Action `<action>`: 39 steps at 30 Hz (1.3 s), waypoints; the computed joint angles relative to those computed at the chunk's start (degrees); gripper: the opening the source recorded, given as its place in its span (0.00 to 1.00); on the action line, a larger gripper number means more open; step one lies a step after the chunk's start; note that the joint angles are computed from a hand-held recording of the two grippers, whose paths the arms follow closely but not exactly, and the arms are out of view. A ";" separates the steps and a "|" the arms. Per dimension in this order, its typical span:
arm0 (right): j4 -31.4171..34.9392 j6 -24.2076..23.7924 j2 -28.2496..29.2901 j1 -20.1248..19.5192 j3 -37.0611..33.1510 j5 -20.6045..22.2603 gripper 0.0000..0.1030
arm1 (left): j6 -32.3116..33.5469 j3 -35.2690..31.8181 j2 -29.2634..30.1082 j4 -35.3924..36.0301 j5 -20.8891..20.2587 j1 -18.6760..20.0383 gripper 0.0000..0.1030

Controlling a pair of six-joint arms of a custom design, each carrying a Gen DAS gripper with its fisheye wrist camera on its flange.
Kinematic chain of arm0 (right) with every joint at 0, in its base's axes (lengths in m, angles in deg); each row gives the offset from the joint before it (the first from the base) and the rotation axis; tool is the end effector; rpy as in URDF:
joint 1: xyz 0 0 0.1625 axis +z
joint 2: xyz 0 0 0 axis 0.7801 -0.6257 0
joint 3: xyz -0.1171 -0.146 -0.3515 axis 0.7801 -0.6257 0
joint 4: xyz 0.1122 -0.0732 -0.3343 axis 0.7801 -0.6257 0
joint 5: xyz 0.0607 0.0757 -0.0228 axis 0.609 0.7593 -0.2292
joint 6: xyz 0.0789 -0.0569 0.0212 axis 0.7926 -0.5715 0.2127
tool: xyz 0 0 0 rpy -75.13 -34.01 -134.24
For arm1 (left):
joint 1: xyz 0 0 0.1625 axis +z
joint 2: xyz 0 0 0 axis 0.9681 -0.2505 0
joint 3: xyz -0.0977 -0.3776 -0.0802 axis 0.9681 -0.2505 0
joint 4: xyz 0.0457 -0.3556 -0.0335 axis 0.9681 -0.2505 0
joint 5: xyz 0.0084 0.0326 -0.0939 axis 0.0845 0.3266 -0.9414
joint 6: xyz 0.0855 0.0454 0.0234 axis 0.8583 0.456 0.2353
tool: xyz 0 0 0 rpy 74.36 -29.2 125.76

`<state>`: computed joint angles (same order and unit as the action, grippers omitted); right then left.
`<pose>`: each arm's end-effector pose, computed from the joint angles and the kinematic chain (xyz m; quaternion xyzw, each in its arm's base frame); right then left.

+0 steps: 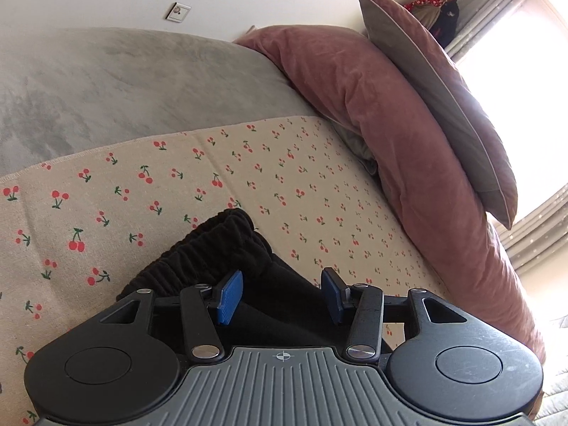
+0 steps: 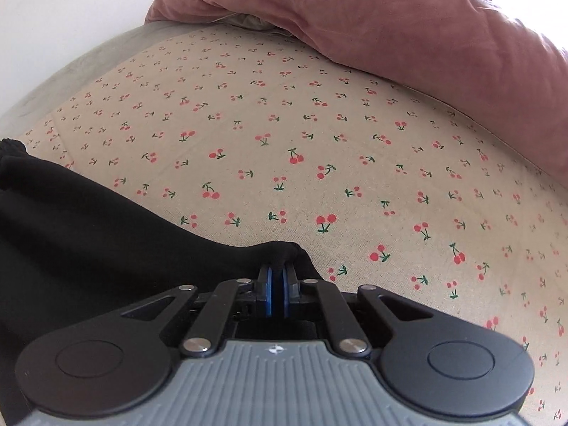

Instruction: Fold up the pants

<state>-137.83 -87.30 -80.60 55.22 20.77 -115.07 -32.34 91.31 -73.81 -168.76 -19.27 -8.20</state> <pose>0.2925 -0.7329 0.0940 0.1933 -0.8956 0.2463 0.3161 -0.0780 -0.6469 0.3821 -0.0328 0.9131 -0.3972 0.0858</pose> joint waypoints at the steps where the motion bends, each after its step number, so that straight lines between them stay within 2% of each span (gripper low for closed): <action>1: -1.22 1.48 -2.11 -0.39 3.12 1.47 0.06 | 0.16 0.18 -0.51 -0.27 -0.33 -0.01 0.45; 5: -8.44 4.92 -7.26 -0.98 10.90 8.04 0.06 | 0.18 0.91 -3.72 -1.11 -6.90 1.15 0.47; 7: -6.93 5.02 -6.63 -0.67 10.01 6.24 0.06 | -0.57 1.74 -5.24 -0.80 -6.05 0.96 0.48; 9: -4.30 5.14 -4.84 -0.34 7.69 3.28 0.07 | -1.69 3.13 -6.46 -0.61 -3.05 0.42 0.48; 11: -4.76 6.04 -3.25 -0.08 6.13 1.75 0.06 | -2.89 5.17 -7.39 -1.41 -0.64 0.18 0.48; 13: -6.38 5.98 -2.47 0.25 5.62 1.00 0.06 | -5.73 6.30 -8.40 1.83 1.13 0.45 0.47; 17: -10.68 7.19 -5.30 -0.63 10.68 4.28 0.07 | -9.77 7.66 -9.46 3.35 1.17 1.46 0.47; 18: -10.29 7.30 -5.37 -0.81 10.96 4.26 0.07 | -9.57 7.03 -9.08 4.31 0.09 1.83 0.47; 21: -10.20 6.15 -3.70 -0.52 9.60 2.37 0.07 | -12.35 5.87 -8.92 8.83 -6.63 3.19 0.47; 22: -10.23 6.28 -3.32 -0.30 9.09 1.90 0.07 | -12.56 5.96 -8.66 8.89 -5.96 2.92 0.47; 24: -9.50 7.08 -3.11 -0.18 8.45 1.67 0.07 | -12.72 6.11 -7.26 6.55 -3.71 2.52 0.43; 25: -9.30 7.05 -3.10 -0.20 8.35 1.64 0.07 | -13.38 5.38 -6.17 6.29 -3.14 2.68 0.36; 26: -9.21 7.08 -3.10 -0.21 8.35 1.65 0.07 | -14.41 4.03 -5.17 7.88 -1.27 2.37 0.16; 27: -8.97 7.03 -3.07 -0.22 8.24 1.56 0.07 | -13.65 3.34 -4.62 7.07 -1.32 2.06 0.11; 29: -8.83 7.64 -3.45 -0.30 8.47 2.03 0.07 | -8.97 3.58 -4.71 0.43 -5.80 1.28 0.10; 32: -13.02 11.00 -6.21 -1.58 12.82 7.45 0.07 | 2.47 5.68 -5.60 -11.16 -10.77 -1.67 0.10; 34: -14.44 11.05 -7.11 -2.05 14.75 8.19 0.07 | 7.92 8.19 -5.86 -16.15 -12.09 -1.94 0.11; 35: -14.55 10.46 -7.06 -2.09 15.05 7.90 0.07 | 8.89 9.19 -6.01 -16.08 -10.38 -1.95 0.11; 36: -14.64 9.87 -6.87 -2.09 15.16 7.52 0.07 | 7.46 9.98 -6.02 -13.60 -6.42 -1.67 0.11; 38: -15.23 9.04 -6.18 -1.93 14.81 6.81 0.07 | -0.25 8.59 -5.58 -3.33 -1.41 0.59 0.11; 39: -15.05 9.12 -5.93 -1.86 14.35 6.71 0.07 | -5.00 7.23 -5.20 1.38 -0.83 2.86 0.11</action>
<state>-152.88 -78.18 -86.53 53.36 35.12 -108.36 -37.34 98.55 -79.02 -167.38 -20.10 -5.34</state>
